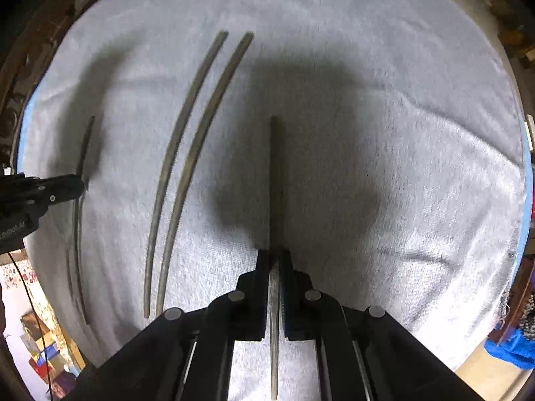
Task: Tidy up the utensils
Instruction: 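Lift and carry both chopsticks toward the black holder with both grippers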
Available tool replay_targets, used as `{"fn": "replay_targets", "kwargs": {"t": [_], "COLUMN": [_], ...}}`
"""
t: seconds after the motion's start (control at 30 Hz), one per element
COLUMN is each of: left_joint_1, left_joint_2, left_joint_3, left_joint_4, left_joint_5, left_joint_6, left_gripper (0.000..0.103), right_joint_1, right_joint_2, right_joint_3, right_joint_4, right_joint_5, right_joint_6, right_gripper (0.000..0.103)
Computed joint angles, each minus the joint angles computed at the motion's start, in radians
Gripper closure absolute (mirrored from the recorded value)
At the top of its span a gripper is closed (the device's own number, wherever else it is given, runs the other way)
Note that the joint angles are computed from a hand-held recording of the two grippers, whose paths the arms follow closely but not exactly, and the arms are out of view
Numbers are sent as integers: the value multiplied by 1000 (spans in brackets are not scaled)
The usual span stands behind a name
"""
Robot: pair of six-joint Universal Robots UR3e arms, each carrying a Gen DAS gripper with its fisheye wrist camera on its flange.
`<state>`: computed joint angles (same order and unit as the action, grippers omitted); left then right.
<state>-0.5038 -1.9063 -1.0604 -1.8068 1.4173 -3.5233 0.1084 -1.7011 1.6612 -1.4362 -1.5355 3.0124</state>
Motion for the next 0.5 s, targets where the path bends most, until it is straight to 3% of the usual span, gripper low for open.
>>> {"fn": "replay_targets", "kwargs": {"t": [0.17, 0.27, 0.4, 0.5], "left_joint_1": [24, 65, 113, 115], "left_joint_2": [24, 90, 291, 458], "left_joint_3": [-47, -140, -365, -469], "left_joint_4": [2, 25, 120, 153], "left_joint_5": [-23, -71, -94, -68], "left_joint_6": [9, 10, 11, -21], "left_gripper": [98, 98, 98, 98], "right_joint_1": [26, 2, -141, -339], "right_joint_2": [64, 20, -209, -451], "right_joint_3": [-49, -6, 130, 185], "right_joint_4": [30, 11, 39, 158], "right_joint_5": [-18, 5, 60, 146], "right_joint_6": [18, 20, -69, -216], "right_gripper": [96, 96, 96, 96]}}
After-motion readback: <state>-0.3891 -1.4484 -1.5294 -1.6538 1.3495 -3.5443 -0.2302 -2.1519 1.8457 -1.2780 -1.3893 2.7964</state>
